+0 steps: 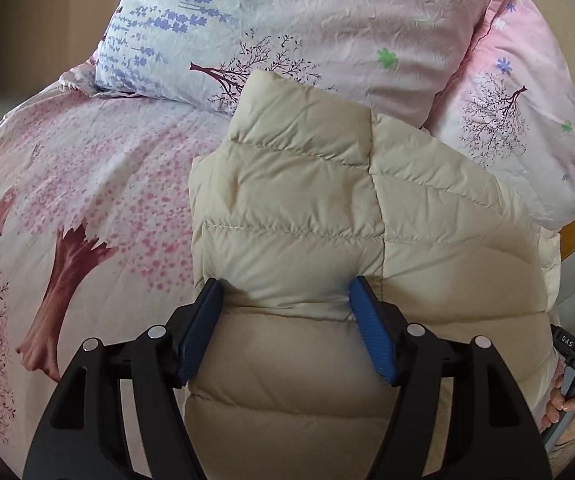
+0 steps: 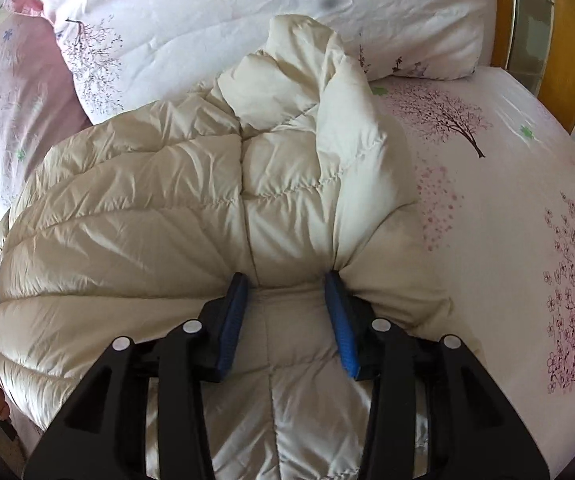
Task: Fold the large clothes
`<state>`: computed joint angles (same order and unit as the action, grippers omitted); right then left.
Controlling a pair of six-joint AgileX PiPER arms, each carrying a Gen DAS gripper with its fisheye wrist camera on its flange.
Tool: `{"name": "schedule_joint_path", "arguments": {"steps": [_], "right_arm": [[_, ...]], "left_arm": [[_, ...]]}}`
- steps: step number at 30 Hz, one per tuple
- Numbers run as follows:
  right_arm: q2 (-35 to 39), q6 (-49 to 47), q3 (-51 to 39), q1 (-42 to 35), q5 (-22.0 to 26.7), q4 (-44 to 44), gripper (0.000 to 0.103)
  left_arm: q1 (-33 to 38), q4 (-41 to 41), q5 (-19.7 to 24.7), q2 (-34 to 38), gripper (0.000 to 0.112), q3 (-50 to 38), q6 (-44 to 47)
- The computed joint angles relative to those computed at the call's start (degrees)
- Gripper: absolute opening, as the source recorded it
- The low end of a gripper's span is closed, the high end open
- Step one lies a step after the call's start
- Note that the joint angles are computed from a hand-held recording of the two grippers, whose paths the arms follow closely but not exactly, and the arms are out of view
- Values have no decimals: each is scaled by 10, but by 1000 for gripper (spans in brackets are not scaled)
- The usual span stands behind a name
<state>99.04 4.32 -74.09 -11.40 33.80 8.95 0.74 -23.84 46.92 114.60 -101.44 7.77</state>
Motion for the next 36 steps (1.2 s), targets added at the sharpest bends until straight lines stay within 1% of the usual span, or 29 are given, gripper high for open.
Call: {"name": "schedule_joint_path", "arguments": {"steps": [1, 2, 3, 4, 6, 7, 9, 10, 11, 14, 15, 17, 19, 22, 24, 25, 27, 29, 31, 34, 36], "right_arm": [[-13, -9, 12, -4, -1, 17, 45], [-47, -26, 44, -11, -5, 50, 49], [-81, -52, 67, -22, -6, 88, 60], [-111, -77, 94, -34, -16, 122, 70], [-180, -117, 152, -65, -35, 184, 78], [-207, -131, 172, -82, -32, 210, 81], [-244, -183, 207, -142, -6, 296, 81], [-252, -212, 222, -170, 12, 341, 82], [-257, -244, 240, -207, 40, 395, 82], [-224, -293, 254, -272, 103, 478, 82], [-220, -293, 258, -281, 115, 484, 82], [-208, -294, 272, -277, 113, 493, 82], [-190, -297, 272, -282, 131, 506, 81], [-166, -299, 276, -282, 139, 537, 81], [-157, -304, 276, -270, 123, 556, 81], [-157, -306, 277, -268, 115, 561, 81], [-152, -317, 278, -261, 105, 581, 81], [-149, -318, 276, -254, 94, 591, 77], [-146, -325, 278, -252, 88, 604, 71], [-142, -354, 289, -258, 85, 641, 64], [-141, -374, 296, -263, 88, 662, 63]], "left_arm": [[8, -17, 8, -8, 67, 7, 7], [18, -41, 11, -18, 67, 21, 26], [31, -74, 15, -32, 67, 41, 51], [54, -127, 22, -55, 68, 75, 92], [86, -186, 36, -85, 71, 120, 135], [109, -225, 50, -102, 71, 149, 160], [147, -284, 75, -133, 72, 206, 197], [157, -296, 83, -146, 72, 226, 206], [164, -302, 89, -164, 72, 252, 214], [169, -304, 94, -198, 72, 302, 232], [166, -293, 95, -208, 72, 315, 228], [163, -289, 95, -218, 72, 328, 227], [156, -285, 95, -219, 72, 337, 217], [147, -288, 103, -214, 72, 349, 202], [137, -287, 99, -211, 72, 349, 198], [127, -278, 89, -209, 72, 345, 185], [119, -275, 82, -199, 72, 335, 168], [114, -278, 74, -185, 72, 325, 147], [116, -290, 67, -178, 72, 321, 141], [126, -323, 61, -166, 72, 320, 136], [135, -351, 55, -162, 71, 328, 143]]}}
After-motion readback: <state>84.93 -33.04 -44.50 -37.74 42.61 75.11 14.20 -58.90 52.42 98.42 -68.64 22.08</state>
